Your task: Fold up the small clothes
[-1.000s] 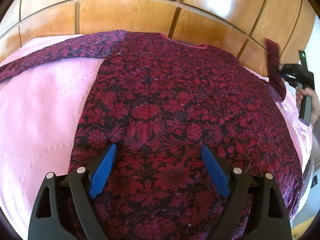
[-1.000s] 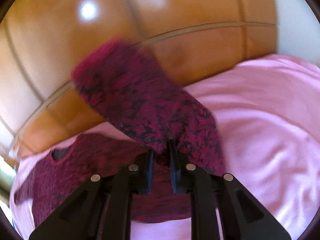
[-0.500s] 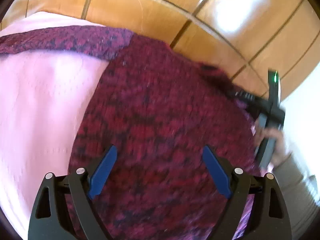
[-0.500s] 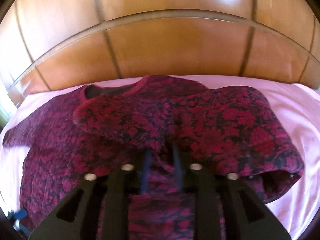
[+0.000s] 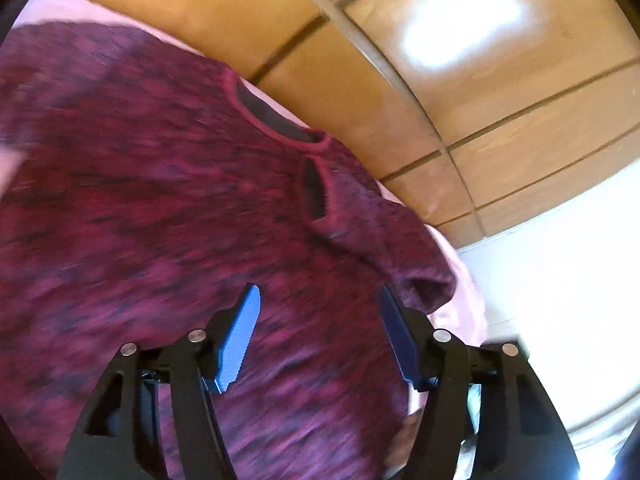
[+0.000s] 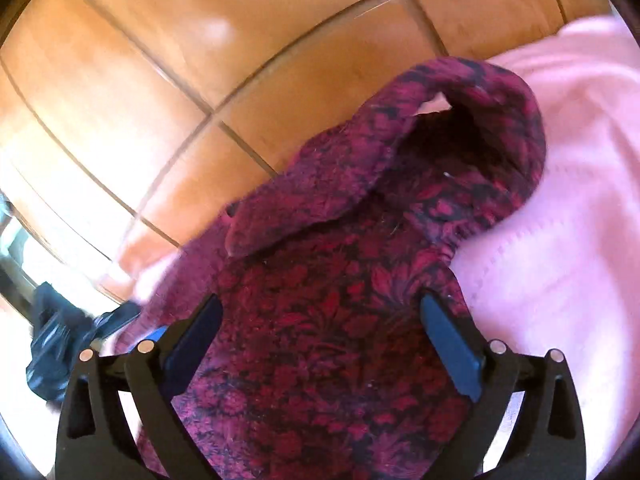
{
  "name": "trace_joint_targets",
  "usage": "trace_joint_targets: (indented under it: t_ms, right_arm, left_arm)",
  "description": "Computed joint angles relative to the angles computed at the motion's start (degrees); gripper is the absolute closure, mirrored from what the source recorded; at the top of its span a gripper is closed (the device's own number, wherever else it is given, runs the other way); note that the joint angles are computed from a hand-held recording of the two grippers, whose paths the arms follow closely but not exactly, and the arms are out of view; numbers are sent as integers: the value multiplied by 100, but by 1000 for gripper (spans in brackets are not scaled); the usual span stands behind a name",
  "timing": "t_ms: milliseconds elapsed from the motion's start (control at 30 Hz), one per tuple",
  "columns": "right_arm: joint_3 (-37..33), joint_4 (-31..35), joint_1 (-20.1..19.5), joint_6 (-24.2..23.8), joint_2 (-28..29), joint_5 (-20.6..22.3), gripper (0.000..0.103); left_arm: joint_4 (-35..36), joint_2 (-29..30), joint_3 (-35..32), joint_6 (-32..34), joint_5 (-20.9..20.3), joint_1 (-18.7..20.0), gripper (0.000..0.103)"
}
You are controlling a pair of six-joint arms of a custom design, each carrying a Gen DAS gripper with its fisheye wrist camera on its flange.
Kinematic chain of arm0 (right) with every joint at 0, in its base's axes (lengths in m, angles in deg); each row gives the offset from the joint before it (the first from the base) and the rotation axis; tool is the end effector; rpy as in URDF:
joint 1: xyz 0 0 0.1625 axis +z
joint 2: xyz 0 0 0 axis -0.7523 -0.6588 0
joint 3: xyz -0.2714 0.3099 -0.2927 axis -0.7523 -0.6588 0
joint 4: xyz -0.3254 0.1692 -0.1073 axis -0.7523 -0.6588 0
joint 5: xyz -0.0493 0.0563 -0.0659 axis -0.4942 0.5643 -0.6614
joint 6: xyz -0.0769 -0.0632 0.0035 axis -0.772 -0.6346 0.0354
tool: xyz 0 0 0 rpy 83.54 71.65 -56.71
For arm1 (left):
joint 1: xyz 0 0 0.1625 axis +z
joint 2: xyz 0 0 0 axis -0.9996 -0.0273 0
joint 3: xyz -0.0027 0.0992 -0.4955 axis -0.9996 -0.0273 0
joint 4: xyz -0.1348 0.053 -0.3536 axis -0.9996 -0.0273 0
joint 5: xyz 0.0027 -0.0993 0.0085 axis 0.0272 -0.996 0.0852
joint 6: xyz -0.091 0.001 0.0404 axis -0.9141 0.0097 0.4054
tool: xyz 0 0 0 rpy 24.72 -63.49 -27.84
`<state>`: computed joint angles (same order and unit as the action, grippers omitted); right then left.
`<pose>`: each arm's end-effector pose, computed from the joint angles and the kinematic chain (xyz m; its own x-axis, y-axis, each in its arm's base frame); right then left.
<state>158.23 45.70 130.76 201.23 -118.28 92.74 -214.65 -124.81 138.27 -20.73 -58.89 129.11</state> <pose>0.0843 -0.2893 0.2229 -0.9775 0.1935 0.0845 0.0507 0.6037 -0.7956 -0.2437 -0.4013 0.1029 -0.9782 0.1924 0.0787 0.1616 0.9419 -0.2943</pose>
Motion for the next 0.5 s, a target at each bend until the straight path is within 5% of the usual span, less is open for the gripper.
trace_joint_targets:
  t_ms: [200, 333, 433, 500]
  right_arm:
    - [454, -543, -992, -232, -191, -1517, 2]
    - [562, -670, -1265, -348, -227, -1924, 2]
    - [648, -703, -1421, -388, -326, -2106, 2]
    - [613, -614, -1217, -348, -391, -1816, 2]
  left_arm:
    - [617, 526, -937, -109, -189, 176, 42]
    - [983, 870, -1399, -258, -20, 253, 45]
    - [1264, 966, -1612, -171, 99, 243, 84]
    - [1285, 939, -1609, -101, 236, 208, 90]
